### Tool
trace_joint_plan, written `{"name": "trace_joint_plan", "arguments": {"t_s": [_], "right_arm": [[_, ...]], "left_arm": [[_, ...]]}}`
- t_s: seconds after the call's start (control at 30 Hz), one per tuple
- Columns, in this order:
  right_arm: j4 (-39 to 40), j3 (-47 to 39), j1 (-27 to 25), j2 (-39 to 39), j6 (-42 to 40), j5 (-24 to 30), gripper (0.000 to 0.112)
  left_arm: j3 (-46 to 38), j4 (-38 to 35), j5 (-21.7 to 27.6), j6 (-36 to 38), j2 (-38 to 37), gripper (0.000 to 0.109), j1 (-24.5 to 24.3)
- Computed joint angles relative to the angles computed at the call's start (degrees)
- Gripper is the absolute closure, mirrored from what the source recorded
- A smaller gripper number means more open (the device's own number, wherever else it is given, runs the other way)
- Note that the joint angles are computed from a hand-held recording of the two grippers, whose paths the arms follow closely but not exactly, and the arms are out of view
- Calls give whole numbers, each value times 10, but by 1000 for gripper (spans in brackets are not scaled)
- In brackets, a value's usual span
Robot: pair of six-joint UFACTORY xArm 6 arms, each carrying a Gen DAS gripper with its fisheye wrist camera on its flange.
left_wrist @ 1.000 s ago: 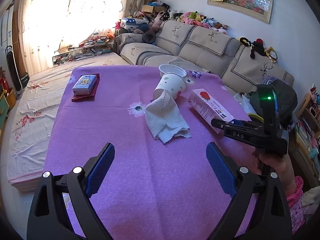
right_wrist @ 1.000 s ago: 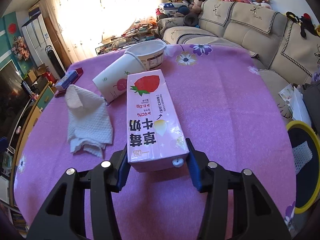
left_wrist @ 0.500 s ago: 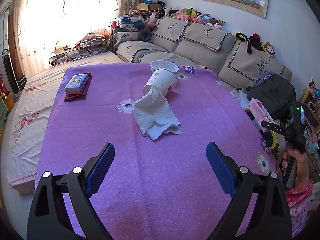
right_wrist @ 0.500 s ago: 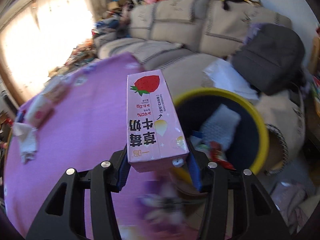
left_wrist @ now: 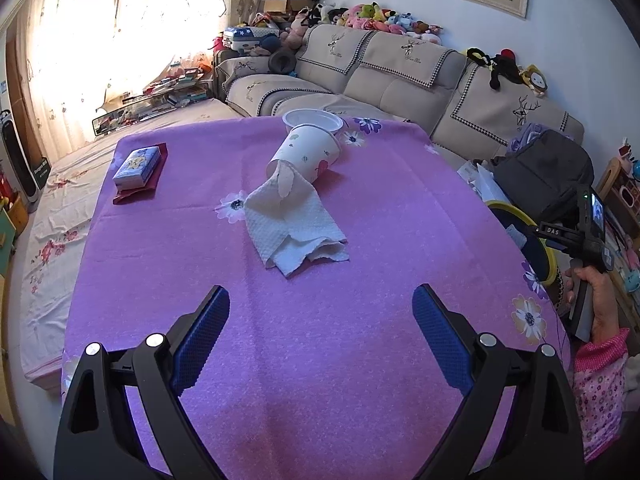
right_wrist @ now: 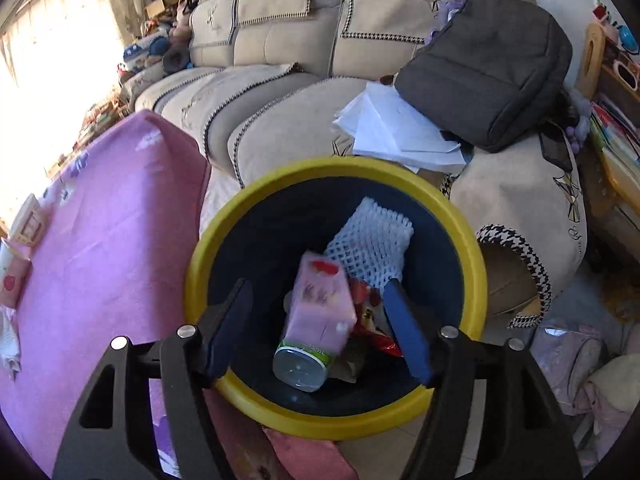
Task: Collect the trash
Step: 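Carry the milk carton over the bin and open the right gripper, then grasp the white cloth with the left gripper and lift it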
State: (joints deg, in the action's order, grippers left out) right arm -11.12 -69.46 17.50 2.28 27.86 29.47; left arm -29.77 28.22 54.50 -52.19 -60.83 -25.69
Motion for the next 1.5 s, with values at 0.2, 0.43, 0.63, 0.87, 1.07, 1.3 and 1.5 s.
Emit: {"name": "trace_joint_plan", "arguments": {"t_s": [0.2,0.43,0.63,0.87,1.07,1.3,1.5], "right_arm": [[10,24,10,-35,-20,-8,47],[62,55,28,-70,-78,-38,42],[88,62,38,-77,-108,-41,41],[122,68,37,-74,-137,-44,41],[148,67,35,-67,-159,-43,41],[168,73,34,-72,-177,-50,41],[187,82,33,-81,-192,-54,41]], "left_arm": [[3,-30,-34,29,33,17,42],[-27,-59,-90,77,131,17,111],[-67,-92,-142,106,230,17,164],[-101,-94,-156,85,314,17,188],[-115,-56,-152,49,340,37,179],[-111,-53,-148,44,330,70,171],[-76,-85,-159,77,273,96,167]]}}
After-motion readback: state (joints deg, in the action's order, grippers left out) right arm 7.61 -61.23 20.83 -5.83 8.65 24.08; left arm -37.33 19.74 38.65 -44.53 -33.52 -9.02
